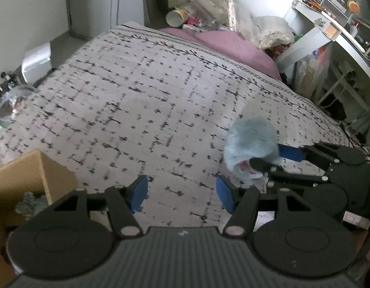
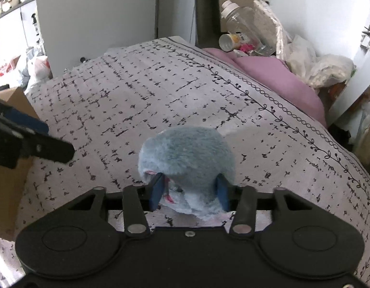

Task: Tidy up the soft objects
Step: 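Grasp the grey-blue fluffy plush with the right tool, then carry the fluffy plush over the box with the right tool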

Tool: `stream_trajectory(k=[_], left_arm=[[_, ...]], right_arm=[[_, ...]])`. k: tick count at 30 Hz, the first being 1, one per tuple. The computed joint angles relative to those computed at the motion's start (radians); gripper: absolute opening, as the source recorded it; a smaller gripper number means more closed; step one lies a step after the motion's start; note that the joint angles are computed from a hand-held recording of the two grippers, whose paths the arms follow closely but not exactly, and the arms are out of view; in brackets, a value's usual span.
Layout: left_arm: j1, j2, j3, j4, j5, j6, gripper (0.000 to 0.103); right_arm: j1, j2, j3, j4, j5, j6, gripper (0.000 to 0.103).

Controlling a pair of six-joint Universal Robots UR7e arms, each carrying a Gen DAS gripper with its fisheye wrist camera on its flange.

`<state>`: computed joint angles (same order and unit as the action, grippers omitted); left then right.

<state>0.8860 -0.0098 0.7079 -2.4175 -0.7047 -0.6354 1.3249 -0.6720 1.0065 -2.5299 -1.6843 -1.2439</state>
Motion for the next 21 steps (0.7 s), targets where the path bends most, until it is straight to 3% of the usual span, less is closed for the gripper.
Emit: stream_trajectory(k=[4,8,16,21], left_arm=[[0.008,0.04,-0.066,0.005,-0.03,0.04,0.062],[0.012,0.069,-0.113,0.003,-0.049,0.055,0.052],[0.01,0.043,-0.043,-0.14,-0.116,0.089,0.049],[0.01,0.024,0.007,-0.228,-0.146,0.111,0.035]], right_arm=[[-0.004,0.005,-0.048,0.075,0.011,0.066,0.023],[-0.008,0.001,-0.091,0.179,0.028,0.152,0.019],[-0.006,-0.04,-0.083,0.315,0.05,0.253,0.018],[-0.002,-0.075,-0.044,0.34,0.078,0.268,0.017]])
